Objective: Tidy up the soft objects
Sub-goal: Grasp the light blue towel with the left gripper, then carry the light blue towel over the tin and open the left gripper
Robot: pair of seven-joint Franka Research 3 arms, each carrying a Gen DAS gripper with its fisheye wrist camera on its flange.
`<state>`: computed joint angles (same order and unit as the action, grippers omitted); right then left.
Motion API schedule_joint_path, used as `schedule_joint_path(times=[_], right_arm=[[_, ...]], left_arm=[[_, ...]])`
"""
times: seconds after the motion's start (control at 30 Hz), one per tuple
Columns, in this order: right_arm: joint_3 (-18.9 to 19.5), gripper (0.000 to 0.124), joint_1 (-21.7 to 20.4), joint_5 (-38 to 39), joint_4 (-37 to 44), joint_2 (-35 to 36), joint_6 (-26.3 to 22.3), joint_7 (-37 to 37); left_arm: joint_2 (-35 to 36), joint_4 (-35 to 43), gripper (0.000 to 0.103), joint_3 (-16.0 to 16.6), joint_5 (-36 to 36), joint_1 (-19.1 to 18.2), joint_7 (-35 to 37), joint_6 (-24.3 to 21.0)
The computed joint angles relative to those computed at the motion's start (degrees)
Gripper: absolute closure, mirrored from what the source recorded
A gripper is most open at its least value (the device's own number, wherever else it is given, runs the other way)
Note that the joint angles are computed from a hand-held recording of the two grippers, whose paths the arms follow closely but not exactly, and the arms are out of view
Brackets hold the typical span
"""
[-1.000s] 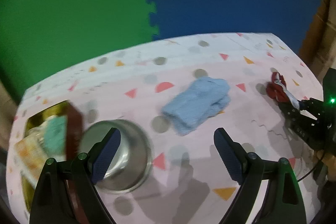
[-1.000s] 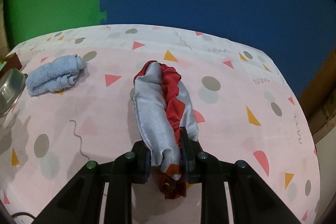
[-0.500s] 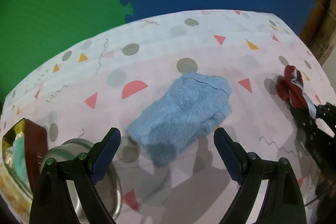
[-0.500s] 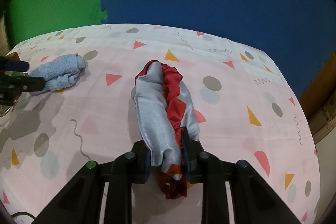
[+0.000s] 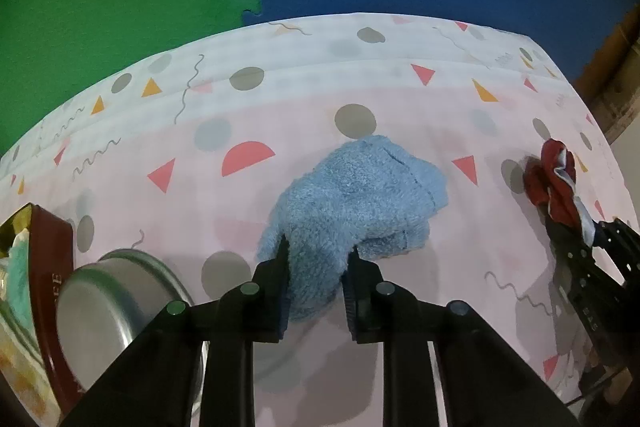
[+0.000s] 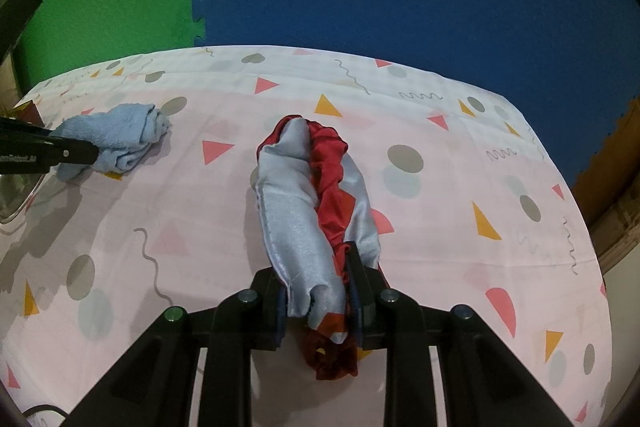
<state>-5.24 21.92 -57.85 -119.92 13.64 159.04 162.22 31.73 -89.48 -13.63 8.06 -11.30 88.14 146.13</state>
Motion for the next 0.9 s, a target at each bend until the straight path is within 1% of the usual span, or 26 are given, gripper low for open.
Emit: schedule_joint_path(times=[0.1,0.2,0.53,0.7,0.8,0.9], right_arm=[[-0.01,0.099,0.01,0.05,0.02,0.02,0.00,-0.06],[-0.04,0.099,0.02,0.09,0.03,0.03,0.02,-0.09],[-0.02,0.098,0.07,0.16,0.06,0.02,-0.08,-0.13],[-0.04,0.098,0.09,0.11,0.05,0.03,-0.07,-0.08],[-0.06,0.098,0.05,0.10,0.01,0.03,0.03,-0.05],[-0.07,0.098,0.03,0.13,-0.01,0.04,0.22,0.02]], left_arm=[[-1.20,-1.58,0.085,-0.03,0.20,-0.02,-0.25,0.92],[-2.66,-3.36,0.086,-0.76,-0.91,0.63,-0.04,1.48],[-8.16,-9.48,0.086,-1.29,-2.88,1.35,-0.79,3.64],[-12.13,-13.63,0.086,0.83,0.65,-0.30,-5.32,5.69],[-14.83,-16.24,0.086,0.92,1.34,-0.01,-6.76,6.49],[-17.14,-18.12,0.085,0.50,-0.01,0.90,-6.99,6.34]])
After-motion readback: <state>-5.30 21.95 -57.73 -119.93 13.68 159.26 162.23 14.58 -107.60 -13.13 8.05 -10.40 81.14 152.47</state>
